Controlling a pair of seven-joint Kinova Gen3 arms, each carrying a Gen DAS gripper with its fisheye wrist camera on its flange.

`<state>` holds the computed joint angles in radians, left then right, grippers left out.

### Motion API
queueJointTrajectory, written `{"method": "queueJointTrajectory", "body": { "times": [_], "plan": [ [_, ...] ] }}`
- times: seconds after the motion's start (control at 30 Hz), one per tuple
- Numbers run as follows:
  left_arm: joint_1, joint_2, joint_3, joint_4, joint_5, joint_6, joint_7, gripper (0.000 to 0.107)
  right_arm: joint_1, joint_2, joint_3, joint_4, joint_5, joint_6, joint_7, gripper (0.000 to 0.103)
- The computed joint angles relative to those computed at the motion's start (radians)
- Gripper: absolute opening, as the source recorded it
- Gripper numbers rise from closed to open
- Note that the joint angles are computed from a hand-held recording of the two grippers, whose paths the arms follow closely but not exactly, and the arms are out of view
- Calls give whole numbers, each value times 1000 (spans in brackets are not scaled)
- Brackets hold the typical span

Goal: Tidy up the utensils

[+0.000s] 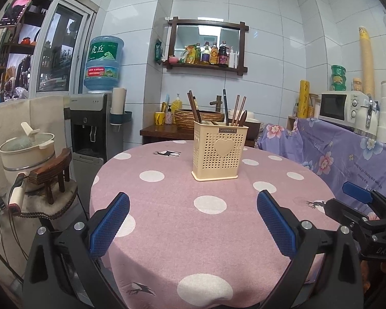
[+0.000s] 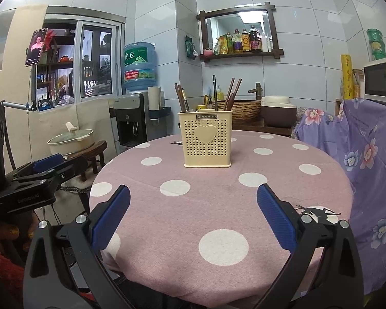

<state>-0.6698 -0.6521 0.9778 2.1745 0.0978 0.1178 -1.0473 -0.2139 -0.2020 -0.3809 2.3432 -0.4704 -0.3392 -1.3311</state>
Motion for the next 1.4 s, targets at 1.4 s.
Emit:
{"method": "queueJointTrajectory", "body": {
  "times": [1.4],
  "plan": [
    [-14, 2, 24, -8, -2, 20, -14, 98, -17, -2, 12, 12, 5, -26, -4, 97]
  ]
}}
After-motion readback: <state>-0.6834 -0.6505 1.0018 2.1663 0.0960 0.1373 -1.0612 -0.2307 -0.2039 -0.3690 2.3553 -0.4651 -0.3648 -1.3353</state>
